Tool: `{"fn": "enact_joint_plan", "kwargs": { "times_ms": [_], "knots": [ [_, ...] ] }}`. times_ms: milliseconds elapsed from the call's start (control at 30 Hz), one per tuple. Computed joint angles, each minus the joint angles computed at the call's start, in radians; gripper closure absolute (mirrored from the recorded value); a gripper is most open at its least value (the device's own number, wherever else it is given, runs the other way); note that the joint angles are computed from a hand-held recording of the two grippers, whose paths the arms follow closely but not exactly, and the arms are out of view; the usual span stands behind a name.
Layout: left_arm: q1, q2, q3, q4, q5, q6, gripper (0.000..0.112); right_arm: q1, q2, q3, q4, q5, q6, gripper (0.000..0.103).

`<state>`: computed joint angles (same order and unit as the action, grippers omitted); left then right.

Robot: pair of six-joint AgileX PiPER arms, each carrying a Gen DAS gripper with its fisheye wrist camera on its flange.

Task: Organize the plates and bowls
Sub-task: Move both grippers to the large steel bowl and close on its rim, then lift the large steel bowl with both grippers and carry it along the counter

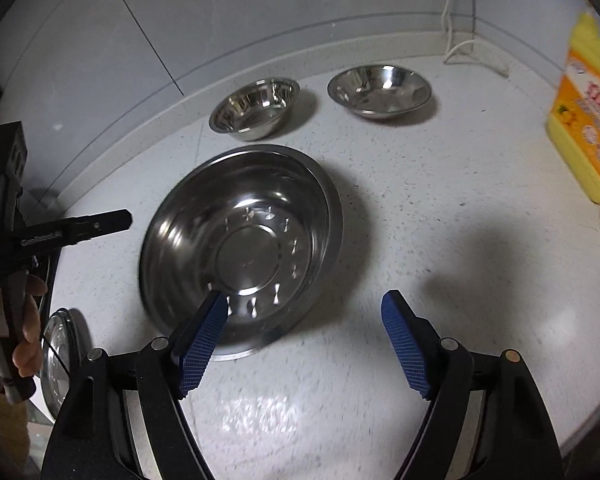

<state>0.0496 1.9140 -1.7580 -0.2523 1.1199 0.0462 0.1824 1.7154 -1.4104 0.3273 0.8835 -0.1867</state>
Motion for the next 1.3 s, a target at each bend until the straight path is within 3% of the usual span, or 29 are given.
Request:
{"fn": "enact_joint_plan", "kwargs": {
  "times_ms": [300,533,700,967,1200,1300],
  "knots": [
    [-0.037,0.095,-0.067,0.030,-0.005,-0.042,0.100,0.000,0.132,-0.110,0.043,0.076,-0.047,0.029],
    [-0.027,0.125,-0.089,-0.014,-0.002,-0.036,0.100,-0.003,0.148,-0.069,0.083,0.077,-0.058,0.064],
    [-0.020,0.127,-0.077,-0.044,-0.009,-0.023,0.102,-0.004,0.158,-0.064,0.099,0.071,-0.061,0.075],
    [0.031,0.141,-0.029,-0.187,0.002,0.000,0.103,-0.009,0.174,-0.080,0.103,0.067,-0.056,0.077],
    [0.037,0.134,0.001,-0.201,-0.009,0.001,0.105,-0.020,0.174,-0.084,0.112,0.077,-0.070,0.078],
    [0.030,0.132,-0.002,-0.179,-0.009,-0.006,0.105,-0.044,0.201,-0.119,0.151,0.123,-0.088,0.078]
  ]
}}
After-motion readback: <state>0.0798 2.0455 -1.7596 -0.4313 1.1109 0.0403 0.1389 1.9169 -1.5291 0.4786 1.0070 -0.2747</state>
